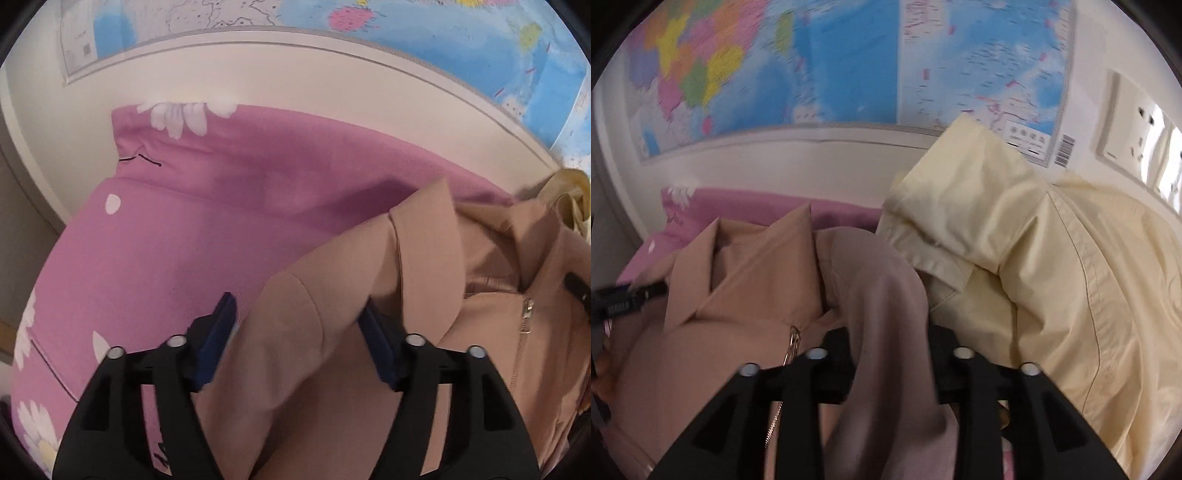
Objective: Fold large clothes
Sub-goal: 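Lay the pink jacket flat on the bed and open both grippers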
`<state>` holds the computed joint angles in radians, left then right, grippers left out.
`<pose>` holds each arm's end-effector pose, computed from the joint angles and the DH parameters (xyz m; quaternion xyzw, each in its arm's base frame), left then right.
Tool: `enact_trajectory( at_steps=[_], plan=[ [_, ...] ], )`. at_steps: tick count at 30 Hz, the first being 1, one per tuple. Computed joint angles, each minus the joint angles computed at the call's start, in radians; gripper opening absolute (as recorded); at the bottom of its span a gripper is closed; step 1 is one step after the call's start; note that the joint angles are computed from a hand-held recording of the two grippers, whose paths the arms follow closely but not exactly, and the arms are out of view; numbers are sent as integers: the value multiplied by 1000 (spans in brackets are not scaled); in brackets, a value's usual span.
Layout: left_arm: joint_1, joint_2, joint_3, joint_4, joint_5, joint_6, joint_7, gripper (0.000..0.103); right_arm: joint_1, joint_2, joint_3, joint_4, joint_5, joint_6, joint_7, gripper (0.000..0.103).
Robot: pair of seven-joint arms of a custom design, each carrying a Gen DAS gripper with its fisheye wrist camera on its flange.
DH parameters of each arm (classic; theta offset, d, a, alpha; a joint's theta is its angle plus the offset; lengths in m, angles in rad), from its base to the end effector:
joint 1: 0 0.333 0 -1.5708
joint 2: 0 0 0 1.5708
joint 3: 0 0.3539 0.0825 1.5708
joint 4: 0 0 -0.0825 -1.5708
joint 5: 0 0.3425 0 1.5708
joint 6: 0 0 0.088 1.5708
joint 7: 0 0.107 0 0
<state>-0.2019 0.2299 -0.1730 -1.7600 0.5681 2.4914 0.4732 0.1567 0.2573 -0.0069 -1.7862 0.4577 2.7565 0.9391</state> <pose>0.5939 -0.2248 0.5445 -0.7827 0.5363 -0.2324 0.2139 0.6424 0.0790 0.5446 -0.7785 0.5050 -0.2119 0.3065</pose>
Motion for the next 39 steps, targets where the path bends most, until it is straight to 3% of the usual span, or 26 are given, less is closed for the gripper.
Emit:
enact_trajectory(
  at_steps=[2,3,5,9,13,14,18,23,25,28,30,31,35,39],
  plan=[
    [14,-31,-5,-50,-13,71,7,70,0,-39,-3,-52,-9,45,-21,73],
    [17,-58,-4,-86,-2,113,5,73,-36,-70,29,-79,70,47,-110,76],
    [15,-87,-6,-121,21,161,6,79,-90,-139,51,-126,210,-7,-271,77],
    [14,-136,-40,-194,-22,279,119,79,-139,-266,-21,-227,378,-159,-434,80],
    [-14,-147,-78,-236,-88,352,264,82,-203,-392,-121,-368,394,-383,-489,84],
    [-21,-146,-94,-243,-129,366,321,82,-212,-415,-129,-400,384,-405,-490,85],
    [-53,-130,-142,-261,-262,402,489,83,-256,-558,-134,-588,270,-425,-489,86],
    [-86,-106,-163,-271,-303,435,557,83,-270,-739,-128,-752,204,-441,-518,86],
    [-95,-99,-170,-277,-315,445,571,83,-263,-782,-143,-780,209,-488,-529,89],
    [-100,-87,-178,-283,-328,456,575,83,-269,-817,-83,-847,169,-451,-508,89],
    [-97,-86,-187,-291,-351,465,582,83,-272,-812,-50,-874,128,-402,-482,70],
    [-97,-92,-186,-298,-353,468,579,83,-275,-792,-57,-867,114,-415,-462,53],
    [-104,-116,-177,-330,-340,497,557,85,-272,-761,-166,-793,172,-549,-474,18],
    [-107,-139,-171,-361,-333,533,553,85,-300,-743,-229,-707,227,-692,-494,13]
  ],
)
